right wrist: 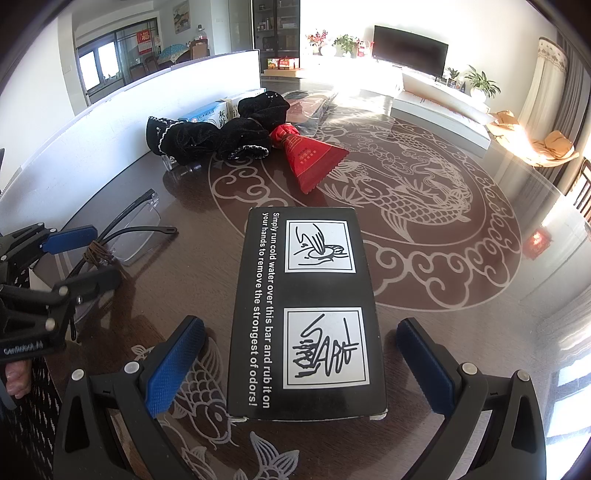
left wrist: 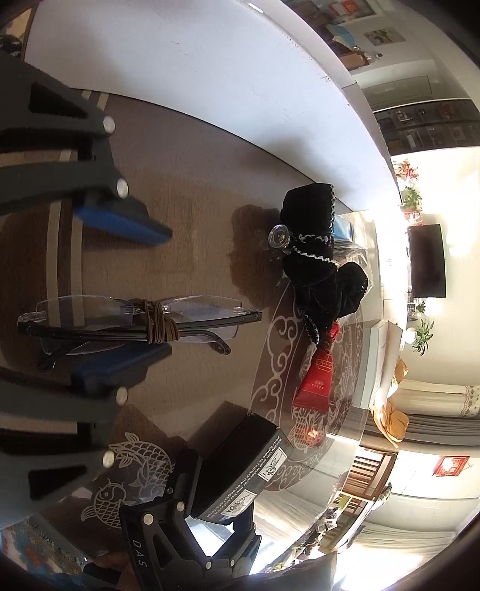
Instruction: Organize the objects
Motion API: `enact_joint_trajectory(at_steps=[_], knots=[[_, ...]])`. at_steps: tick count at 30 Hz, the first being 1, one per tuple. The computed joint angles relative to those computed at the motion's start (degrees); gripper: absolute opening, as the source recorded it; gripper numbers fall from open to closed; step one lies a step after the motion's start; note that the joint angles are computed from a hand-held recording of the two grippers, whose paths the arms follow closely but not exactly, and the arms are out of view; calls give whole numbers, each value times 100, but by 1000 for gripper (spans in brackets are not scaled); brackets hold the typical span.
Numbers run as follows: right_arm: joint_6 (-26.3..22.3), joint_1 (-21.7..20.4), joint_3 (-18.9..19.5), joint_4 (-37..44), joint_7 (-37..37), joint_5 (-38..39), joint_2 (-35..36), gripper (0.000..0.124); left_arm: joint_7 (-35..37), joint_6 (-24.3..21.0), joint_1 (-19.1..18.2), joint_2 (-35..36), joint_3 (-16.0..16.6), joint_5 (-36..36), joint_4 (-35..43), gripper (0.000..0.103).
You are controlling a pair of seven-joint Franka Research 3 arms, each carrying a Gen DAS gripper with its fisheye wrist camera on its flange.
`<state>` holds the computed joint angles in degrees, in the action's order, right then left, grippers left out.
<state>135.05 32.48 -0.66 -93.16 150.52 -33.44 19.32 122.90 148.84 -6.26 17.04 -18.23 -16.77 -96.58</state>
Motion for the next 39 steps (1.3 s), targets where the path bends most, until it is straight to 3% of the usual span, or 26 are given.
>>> enact_joint_trajectory(at_steps=[1, 3, 8, 13, 21, 25, 27, 30, 31, 35, 39], knots=[[0, 1, -1, 0, 0, 0, 0, 103, 32, -26, 35, 33, -23, -79, 48, 15], [2, 0, -2, 0, -1, 1, 2, 103, 167, -76, 174, 77, -115, -421, 91, 12], [-110, -53, 48, 98, -172, 197, 38, 103, 295, -194, 323, 97, -143, -903, 143, 11], [-984, -276, 216, 952, -1253, 1285, 407, 103, 486, -339, 468, 74, -158, -1430, 206, 11], [-1842, -332, 168, 2167, -2275, 1983, 981, 103, 688, -454, 498, 42, -96, -1890, 255, 11], [-2381, -306, 70, 2724, -2415, 2234, 1325, 103, 909, -314, 483, -98, -82, -2009, 78, 11], [-2277, -311, 36, 2524, -2335, 2310, 1205, 103, 1026, -278, 489, -157, -77, -2123, 8, 11], [-2007, -270, -11, 2104, -2158, 2226, 922, 63, 1158, -267, 476, -197, -61, -2269, -14, 11], [-2032, -288, 7, 2089, -2143, 2254, 887, 59, 1204, -266, 472, -208, -57, -2316, -20, 11], [-1953, -310, 48, 1829, -1977, 2294, 692, 59, 1375, -256, 448, -264, -37, -2477, -65, 11], [-1547, -343, 87, 1418, -1677, 2312, 397, 59, 1483, -250, 443, -317, -3, -2656, -91, 11]])
